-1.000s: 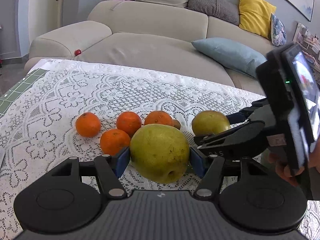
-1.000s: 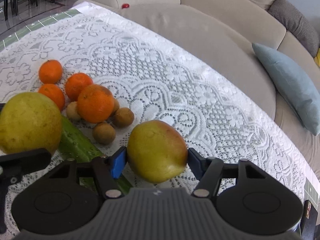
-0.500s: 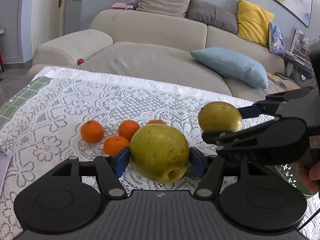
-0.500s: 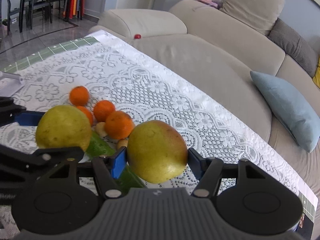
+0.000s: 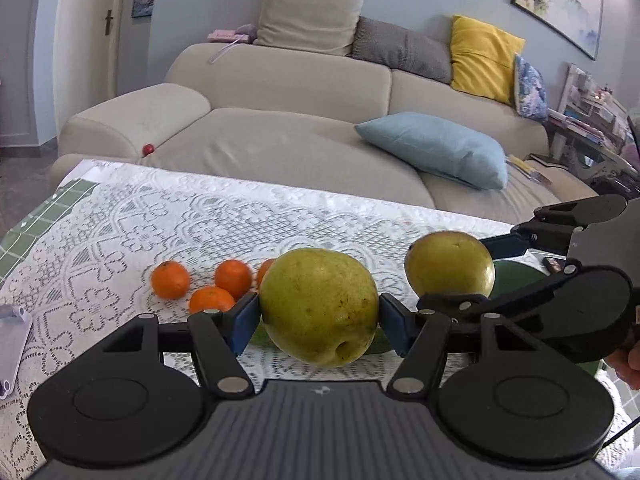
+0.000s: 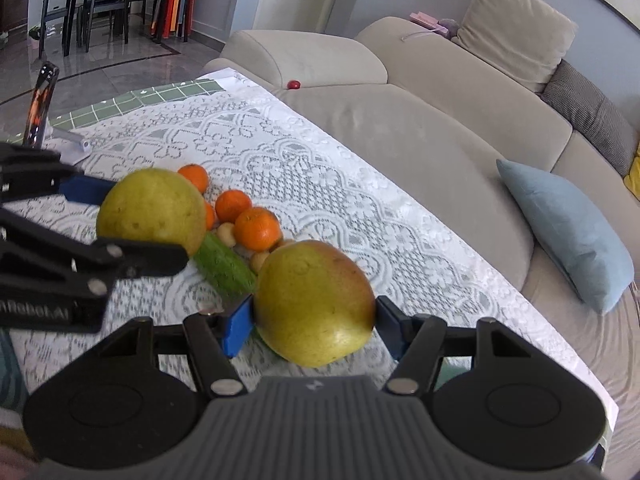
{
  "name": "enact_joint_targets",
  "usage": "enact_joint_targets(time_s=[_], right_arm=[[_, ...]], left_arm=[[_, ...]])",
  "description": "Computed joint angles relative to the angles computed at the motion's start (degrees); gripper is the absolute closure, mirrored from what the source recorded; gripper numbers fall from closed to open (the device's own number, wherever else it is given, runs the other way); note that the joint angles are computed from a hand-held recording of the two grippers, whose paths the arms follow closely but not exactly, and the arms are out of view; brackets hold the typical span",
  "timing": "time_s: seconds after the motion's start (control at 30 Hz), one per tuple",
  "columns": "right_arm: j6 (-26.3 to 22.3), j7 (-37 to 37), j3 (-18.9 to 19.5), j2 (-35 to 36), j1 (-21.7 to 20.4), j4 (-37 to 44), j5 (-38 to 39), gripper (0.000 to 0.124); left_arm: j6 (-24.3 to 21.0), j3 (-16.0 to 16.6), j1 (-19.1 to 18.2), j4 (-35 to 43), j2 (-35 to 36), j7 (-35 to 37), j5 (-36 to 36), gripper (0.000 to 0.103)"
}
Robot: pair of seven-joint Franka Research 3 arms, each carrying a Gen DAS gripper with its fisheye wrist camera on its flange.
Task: Organize fruits
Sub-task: 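Carry both pears over the green colander and lower them inside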
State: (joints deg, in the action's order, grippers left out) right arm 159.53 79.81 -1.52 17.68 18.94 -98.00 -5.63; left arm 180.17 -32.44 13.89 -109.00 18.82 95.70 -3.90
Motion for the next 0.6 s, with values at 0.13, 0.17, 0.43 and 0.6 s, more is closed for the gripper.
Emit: enact_joint_targets(time_s=[0.13,0.17,0.43,0.6], right_arm=[[-1.1,-1.4,0.1,-3.8,-1.6,-3.8,1.0,0.062],[-1.6,-1.8,0.3,-4.5,-2.2,-4.4,1.5,0.062],[-7.7,-6.4,0.6,-8.1,-6.6,-6.6,4.8,0.062],[-12.4,-8.2,0.2,-8.2,-8.5,-6.1,5.2,0.062]], left_arm=[[-1.3,-4.6,2.6,0.2,-0.4,2.4,-1.8,0.029],[-1.8,-5.9,3.2,0.5,-0.3,3.4,-2.8,0.029],[-8.3,-7.9,0.5,5.3,1.4,10.0,-8.2,0.029],[-14.7,-6.0,-3.9,10.4,4.0,13.1,-10.2,0.029]])
